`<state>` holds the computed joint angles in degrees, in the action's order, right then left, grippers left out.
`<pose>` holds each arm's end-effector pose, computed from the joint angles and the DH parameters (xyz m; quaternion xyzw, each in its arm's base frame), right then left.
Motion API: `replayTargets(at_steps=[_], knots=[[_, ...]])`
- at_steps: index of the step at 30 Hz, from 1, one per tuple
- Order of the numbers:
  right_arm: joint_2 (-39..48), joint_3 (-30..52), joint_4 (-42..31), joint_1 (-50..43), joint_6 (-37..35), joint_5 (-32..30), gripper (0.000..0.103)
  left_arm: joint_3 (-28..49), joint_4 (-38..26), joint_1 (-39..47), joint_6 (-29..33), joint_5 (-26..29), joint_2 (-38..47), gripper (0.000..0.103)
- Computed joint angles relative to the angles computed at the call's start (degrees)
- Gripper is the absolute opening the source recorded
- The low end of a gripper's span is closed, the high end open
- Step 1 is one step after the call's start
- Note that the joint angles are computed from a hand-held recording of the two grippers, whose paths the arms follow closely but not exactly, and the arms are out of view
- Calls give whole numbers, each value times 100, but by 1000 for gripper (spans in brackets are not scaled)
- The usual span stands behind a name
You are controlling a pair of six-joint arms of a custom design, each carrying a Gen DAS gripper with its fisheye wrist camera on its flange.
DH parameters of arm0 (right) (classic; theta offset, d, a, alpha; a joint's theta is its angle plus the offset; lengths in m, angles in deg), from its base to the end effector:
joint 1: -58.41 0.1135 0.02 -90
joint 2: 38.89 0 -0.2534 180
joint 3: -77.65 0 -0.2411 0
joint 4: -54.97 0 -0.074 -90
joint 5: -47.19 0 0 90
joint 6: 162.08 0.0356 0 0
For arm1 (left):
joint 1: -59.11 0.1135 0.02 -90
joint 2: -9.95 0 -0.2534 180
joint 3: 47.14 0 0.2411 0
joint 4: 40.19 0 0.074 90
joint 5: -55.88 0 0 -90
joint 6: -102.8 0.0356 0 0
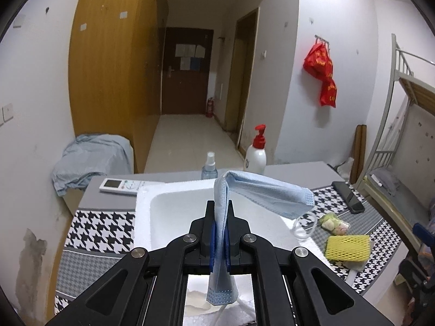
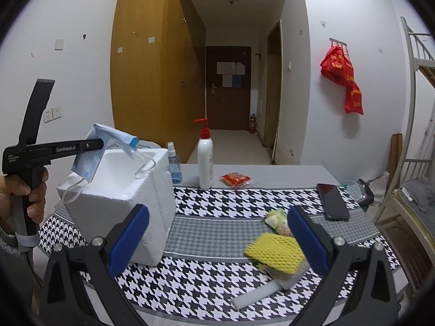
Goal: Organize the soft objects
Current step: 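Lower the blue mask into the foam box and open the left gripper, then withdraw the left gripper and move it toward the white tube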
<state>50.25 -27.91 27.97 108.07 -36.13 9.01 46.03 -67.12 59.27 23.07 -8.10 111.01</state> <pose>0.2292 0.2266 0.2418 0.0795 0.8362 -0.0425 0.5409 0.3945 -0.0145 0.2686 0.1799 0.8510 -0.1577 0.4675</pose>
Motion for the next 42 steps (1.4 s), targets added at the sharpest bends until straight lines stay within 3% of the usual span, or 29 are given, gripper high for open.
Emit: replayTargets(at_steps=[4,7,8,9,14,31,42], knots=[[-94,-99,-74,1,75,22,103,225,-221,-102,12,-298,201,13],[-145,-165,-63,-10,99,17,103,202,-172,-149,-52,-576,241,49],[-150,-177,-62,-7,104,18,103,174,-167,-145,-72,-602,235,70],[-155,-196,-51,-12,104,8,103,109,-88,-130,-122,-576,204,81],[-208,-297,61,-29,38,-67,103,-347,388,-81,-198,-550,-103,98],[-864,-873,509,28,-147,45,103,-2034,1696,-14,-442,-47,-1732,100],[-1551,-1398,749,335,-310,576,103,-3087,2408,-49,-726,370,-2841,102]])
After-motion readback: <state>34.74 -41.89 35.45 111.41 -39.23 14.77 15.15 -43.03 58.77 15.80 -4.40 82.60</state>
